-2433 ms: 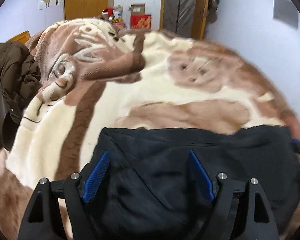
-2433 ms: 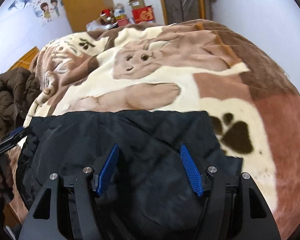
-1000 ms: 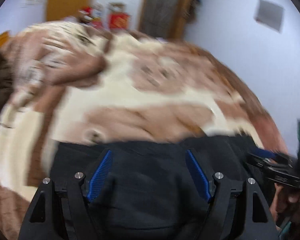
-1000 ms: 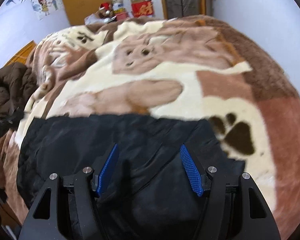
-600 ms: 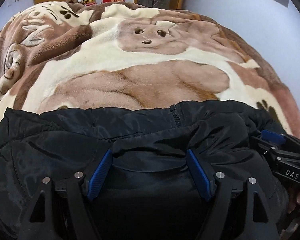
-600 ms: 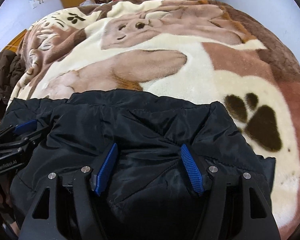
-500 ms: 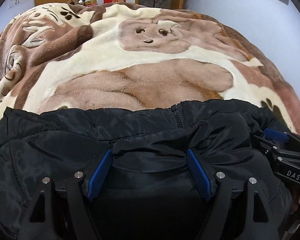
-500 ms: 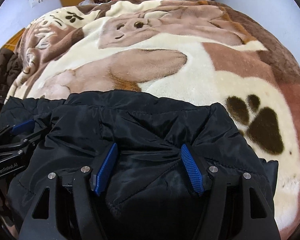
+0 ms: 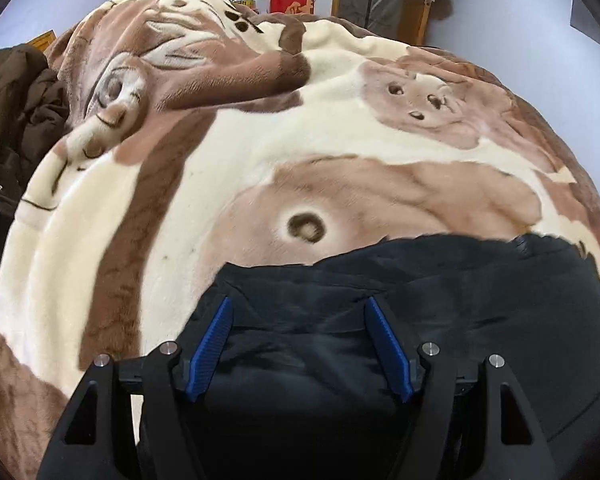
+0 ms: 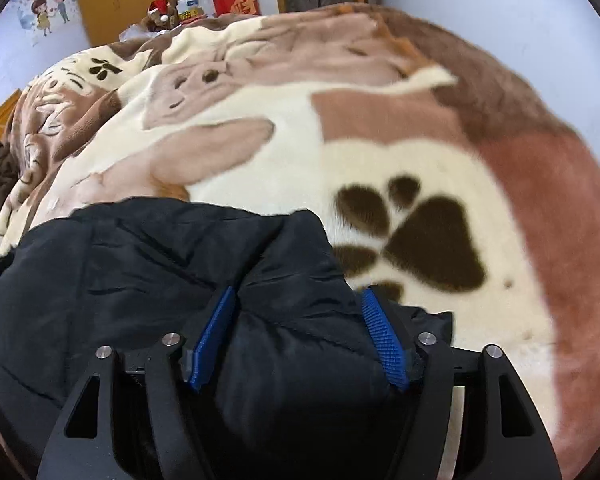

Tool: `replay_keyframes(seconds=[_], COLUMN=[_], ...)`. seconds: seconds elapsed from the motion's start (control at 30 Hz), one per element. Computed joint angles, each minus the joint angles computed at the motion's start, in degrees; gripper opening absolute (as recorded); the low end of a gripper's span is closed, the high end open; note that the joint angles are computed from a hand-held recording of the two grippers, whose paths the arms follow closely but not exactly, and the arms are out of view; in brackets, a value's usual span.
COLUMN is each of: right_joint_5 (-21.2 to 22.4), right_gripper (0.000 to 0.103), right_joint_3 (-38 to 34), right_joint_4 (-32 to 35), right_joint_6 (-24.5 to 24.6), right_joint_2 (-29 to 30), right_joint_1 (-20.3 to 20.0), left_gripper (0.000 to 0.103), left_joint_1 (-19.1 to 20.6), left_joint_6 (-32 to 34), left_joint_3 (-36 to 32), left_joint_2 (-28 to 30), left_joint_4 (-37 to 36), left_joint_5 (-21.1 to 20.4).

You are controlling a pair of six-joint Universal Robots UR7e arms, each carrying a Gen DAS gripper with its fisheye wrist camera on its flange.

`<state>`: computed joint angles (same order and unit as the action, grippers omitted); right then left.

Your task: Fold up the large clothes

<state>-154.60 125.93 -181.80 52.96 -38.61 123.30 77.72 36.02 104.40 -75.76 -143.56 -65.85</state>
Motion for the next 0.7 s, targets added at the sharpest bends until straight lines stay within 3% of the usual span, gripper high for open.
replay_keyframes(seconds=[0.13,0.27,0.37,0.43,0.5,0.7], right_joint_5=[-0.4,0.0,-0.5,-0.3,-0.4,-5.0], right_gripper=[0.070,0.070,0.070,0.070,0.070,0.070], right_joint_3=[-1.4,-1.0,-1.3,-1.4,-1.7,-1.4], right_joint_4=[1.0,-4.6,-3.0,0.1,8.3,21.6], right_joint_6=[-1.6,-4.9,-3.5,-1.6,3.7,15.4], right_joint_2=[0.8,2.1,2.5,1.4,-1.5,-6.9], right_joint_1=[-1.3,-2.5,-2.1,-1.9,-0.5,8.5], left_gripper=[0.072,0.072,0.072,0.072,0.070,0.069], left_joint_1=[0.9,1.6,1.6,0.9,-0.1,0.7], left_joint_6=[-0.1,-0.3,-0.1,-0.5,-1.6,-2.3], left_joint_3=[1.2,1.3,1.3,1.0,0.3,-1.5], left_joint_2=[1.3,1.6,1.6,1.3,-0.2,-6.8], left_joint_4=[-3.7,-4.7,-4.9,-3.8,-1.1,2.6], left_joint_5=[-0.9,-2.0,-2.0,-0.6,0.2,-6.6])
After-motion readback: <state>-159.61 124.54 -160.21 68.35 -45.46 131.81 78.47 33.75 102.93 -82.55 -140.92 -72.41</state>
